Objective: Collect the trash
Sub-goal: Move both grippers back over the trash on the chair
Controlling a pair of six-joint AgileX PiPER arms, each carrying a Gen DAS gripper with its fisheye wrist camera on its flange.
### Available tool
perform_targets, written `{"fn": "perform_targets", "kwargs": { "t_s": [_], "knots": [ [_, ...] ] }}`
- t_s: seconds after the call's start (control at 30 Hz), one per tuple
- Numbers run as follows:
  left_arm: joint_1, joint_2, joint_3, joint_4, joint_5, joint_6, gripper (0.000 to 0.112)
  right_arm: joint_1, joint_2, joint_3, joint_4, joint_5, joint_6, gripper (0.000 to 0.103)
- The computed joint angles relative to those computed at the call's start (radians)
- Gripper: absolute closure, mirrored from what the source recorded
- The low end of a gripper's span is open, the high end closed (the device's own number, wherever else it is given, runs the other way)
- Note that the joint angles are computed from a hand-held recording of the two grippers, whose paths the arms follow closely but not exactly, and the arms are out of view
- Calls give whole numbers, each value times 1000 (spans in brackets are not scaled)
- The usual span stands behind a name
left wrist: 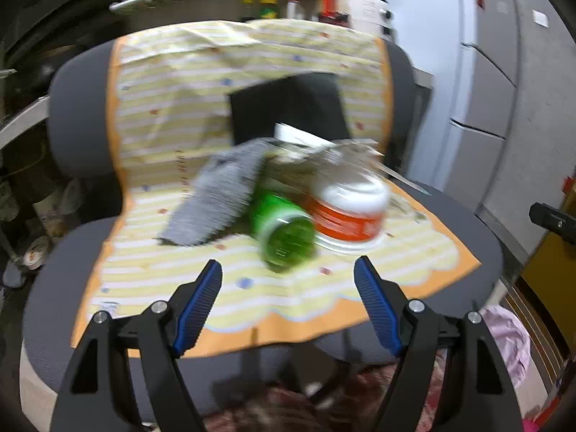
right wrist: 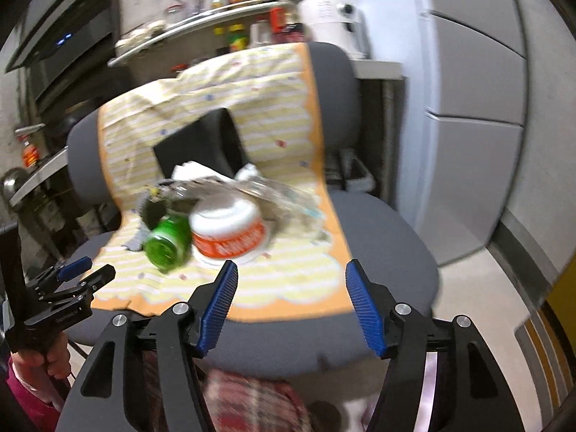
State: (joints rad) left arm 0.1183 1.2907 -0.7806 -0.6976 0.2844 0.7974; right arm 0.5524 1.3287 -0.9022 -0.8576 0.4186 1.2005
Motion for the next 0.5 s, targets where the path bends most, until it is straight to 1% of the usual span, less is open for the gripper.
{"fn": "perform_targets", "kwargs": {
  "t_s": [0.1,0.17,0.2,0.23,0.3,0.37,0.43,0.47,0.5],
  "knots": [
    [49,20,-46,53,7,-42,38,-14,122,-161,101,-34,-166,36],
    [77,53,-94,76,15,-65,38,-18,193,-261,134,-34,-244,34],
    [89,74,-126,108,19,-96,38,-25,252,-345,163,-35,-310,34],
    [95,89,-149,132,21,-120,38,-33,284,-392,198,-41,-364,34],
    [107,155,-241,244,36,-234,38,-62,377,-532,338,-41,-548,34],
    [122,212,-326,297,58,-296,38,-89,483,-700,502,-9,-743,34],
    [134,266,-401,311,75,-316,38,-120,609,-900,661,36,-930,33],
    [136,301,-454,339,87,-348,38,-132,671,-1000,722,63,-997,32],
    [137,335,-502,366,97,-377,38,-150,739,-1100,801,66,-1077,28]
  ]
}}
